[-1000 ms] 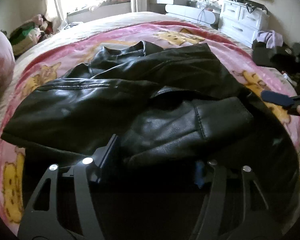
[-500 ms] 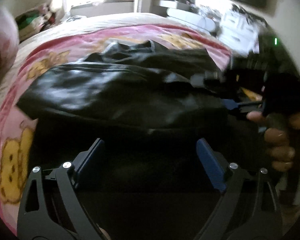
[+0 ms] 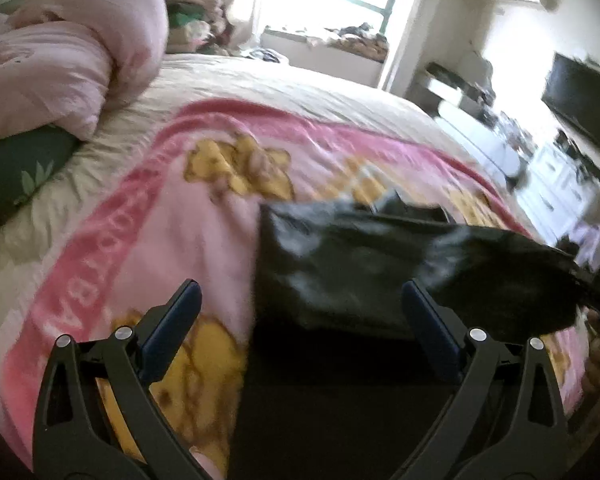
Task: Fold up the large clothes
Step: 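Grasp the jacket hem with the right gripper and fold it toward the collar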
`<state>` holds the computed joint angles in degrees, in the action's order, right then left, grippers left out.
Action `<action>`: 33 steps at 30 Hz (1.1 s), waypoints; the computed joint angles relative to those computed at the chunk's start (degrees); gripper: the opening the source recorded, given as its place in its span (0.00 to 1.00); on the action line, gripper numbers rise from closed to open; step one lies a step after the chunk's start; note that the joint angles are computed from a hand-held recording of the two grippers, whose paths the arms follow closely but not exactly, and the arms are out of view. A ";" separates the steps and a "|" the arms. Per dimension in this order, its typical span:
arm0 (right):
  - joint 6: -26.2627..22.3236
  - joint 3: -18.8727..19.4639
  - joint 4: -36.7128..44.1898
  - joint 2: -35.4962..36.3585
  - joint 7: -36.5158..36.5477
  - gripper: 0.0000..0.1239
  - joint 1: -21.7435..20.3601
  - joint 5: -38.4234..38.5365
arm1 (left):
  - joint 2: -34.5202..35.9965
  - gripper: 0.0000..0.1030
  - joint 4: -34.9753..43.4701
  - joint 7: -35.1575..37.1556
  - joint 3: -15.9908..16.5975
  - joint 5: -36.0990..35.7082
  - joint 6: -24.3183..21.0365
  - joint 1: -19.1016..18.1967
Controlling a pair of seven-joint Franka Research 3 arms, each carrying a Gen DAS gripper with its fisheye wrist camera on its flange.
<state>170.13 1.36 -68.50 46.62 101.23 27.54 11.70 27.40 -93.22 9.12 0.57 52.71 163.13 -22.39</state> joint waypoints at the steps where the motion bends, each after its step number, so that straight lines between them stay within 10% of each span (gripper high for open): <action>1: -0.15 -1.07 0.74 0.00 -0.26 0.07 0.49 -0.95 | 0.77 0.88 1.33 0.48 -0.15 -0.76 0.56 0.71; 9: -1.14 -5.99 3.17 0.42 1.14 0.06 1.61 -5.89 | 12.22 0.04 16.71 20.54 -9.32 -16.92 -2.11 7.31; 16: -1.67 -7.84 2.44 1.13 2.99 0.06 2.20 -7.57 | 30.01 0.03 40.38 41.34 -15.36 -31.26 -17.84 6.03; 27: -13.82 -14.13 10.61 8.25 13.11 0.07 4.87 -16.79 | 33.20 0.02 42.17 46.20 -11.10 -40.38 -17.45 3.54; 33: -13.96 -12.33 5.15 4.85 19.35 0.42 3.35 -17.76 | 32.82 0.03 41.89 47.10 -9.78 -41.85 -17.30 2.95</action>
